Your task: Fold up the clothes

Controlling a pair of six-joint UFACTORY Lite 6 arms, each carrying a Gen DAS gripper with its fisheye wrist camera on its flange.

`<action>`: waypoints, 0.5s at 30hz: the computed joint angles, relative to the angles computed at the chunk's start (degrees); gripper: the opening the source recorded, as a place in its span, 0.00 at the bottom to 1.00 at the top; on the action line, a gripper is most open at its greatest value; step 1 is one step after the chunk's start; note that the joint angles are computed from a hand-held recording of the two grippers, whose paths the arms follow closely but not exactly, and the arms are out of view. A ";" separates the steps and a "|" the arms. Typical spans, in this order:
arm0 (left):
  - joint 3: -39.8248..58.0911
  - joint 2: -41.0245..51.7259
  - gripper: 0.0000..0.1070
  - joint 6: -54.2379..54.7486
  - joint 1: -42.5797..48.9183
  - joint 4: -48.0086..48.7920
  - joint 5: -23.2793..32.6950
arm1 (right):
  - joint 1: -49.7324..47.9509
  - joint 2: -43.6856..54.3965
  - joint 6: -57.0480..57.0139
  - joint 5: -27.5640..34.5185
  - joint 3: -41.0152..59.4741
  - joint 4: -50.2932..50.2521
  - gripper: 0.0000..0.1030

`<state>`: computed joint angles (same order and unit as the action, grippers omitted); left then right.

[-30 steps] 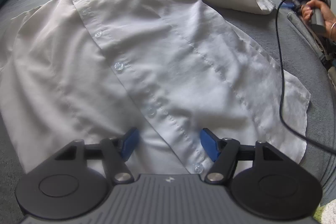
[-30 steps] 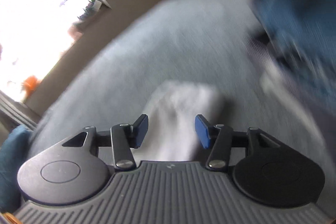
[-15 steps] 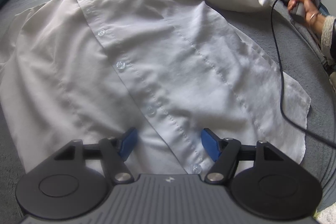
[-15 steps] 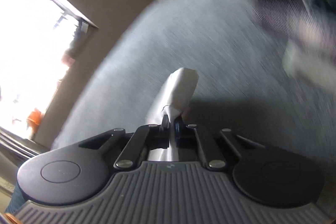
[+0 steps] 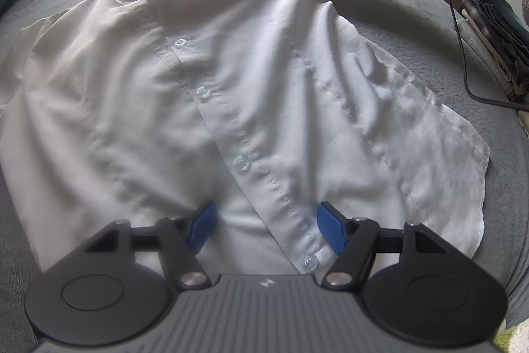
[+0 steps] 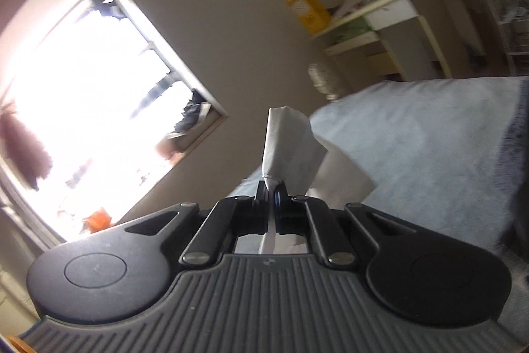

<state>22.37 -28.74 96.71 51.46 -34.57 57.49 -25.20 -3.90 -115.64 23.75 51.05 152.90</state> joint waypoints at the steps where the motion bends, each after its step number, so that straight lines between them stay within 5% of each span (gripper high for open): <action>1: -0.14 -0.18 0.64 0.30 0.28 -0.01 0.17 | 0.73 -1.58 1.86 0.36 -0.51 -2.20 0.02; 7: -0.84 -1.06 0.64 2.12 1.90 -0.29 1.02 | 9.98 -4.98 16.31 1.66 7.47 -19.43 0.02; 15: -1.20 -0.09 0.64 6.14 6.14 -1.74 3.07 | 33.78 6.31 39.31 6.13 37.19 -51.78 0.02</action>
<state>21.17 -28.83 102.85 57.60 -36.31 60.56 8.58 2.41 -76.33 29.88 88.24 101.12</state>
